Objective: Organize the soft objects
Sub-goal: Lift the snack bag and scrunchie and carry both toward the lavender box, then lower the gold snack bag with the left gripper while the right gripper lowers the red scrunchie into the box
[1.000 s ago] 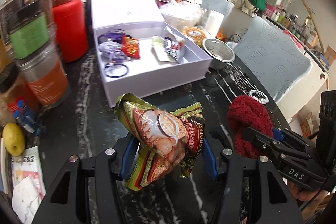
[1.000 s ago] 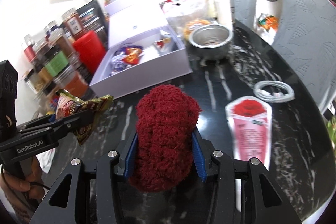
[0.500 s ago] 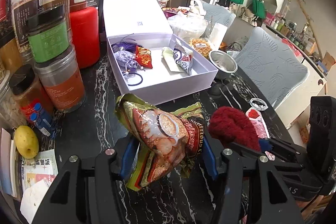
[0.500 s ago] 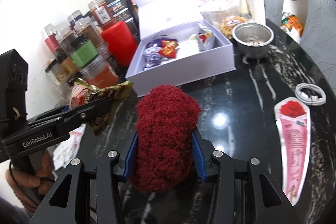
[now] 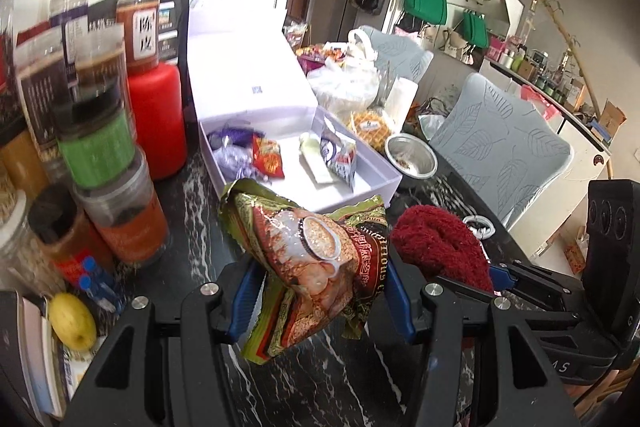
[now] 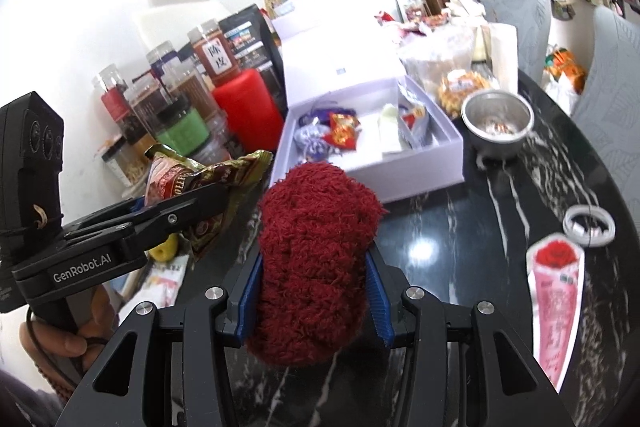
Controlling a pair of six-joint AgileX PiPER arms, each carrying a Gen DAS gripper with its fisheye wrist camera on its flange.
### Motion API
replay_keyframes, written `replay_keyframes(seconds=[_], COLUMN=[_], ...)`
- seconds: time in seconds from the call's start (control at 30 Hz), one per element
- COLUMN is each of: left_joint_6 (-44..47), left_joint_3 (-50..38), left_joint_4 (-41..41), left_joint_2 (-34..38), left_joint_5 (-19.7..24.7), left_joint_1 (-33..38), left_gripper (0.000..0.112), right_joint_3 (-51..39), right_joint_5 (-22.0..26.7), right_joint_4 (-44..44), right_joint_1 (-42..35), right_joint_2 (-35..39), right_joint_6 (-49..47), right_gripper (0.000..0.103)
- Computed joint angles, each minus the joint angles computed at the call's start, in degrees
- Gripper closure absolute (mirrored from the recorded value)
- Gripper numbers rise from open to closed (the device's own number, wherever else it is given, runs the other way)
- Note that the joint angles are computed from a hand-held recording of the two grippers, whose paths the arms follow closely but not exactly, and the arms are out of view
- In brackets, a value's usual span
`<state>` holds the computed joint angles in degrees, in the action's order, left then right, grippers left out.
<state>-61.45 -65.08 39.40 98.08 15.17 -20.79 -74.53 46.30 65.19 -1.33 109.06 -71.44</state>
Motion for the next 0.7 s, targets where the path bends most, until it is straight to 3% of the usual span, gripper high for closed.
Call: replay_keyframes(seconds=[0.37,0.7], left_joint_6=[12.77,16.42], left_joint_3=[-7.79,-18.50], left_joint_4=[-8.29,-6.93], left_joint_2=[0.96,5.57], left_joint_5=[1.22,3.14], left_joint_1=[2.18,3.65], left_gripper=[0.058,0.058], right_joint_3=[-8.10,-21.47], right_joint_5=[1.68,3.37], right_joint_4=[-0.76,-4.51], right_joint_1=[0.89,1.74], right_joint_2=[0.33,5.14], right_joint_6=[3.49,9.63], right_gripper=[0.057,0.057])
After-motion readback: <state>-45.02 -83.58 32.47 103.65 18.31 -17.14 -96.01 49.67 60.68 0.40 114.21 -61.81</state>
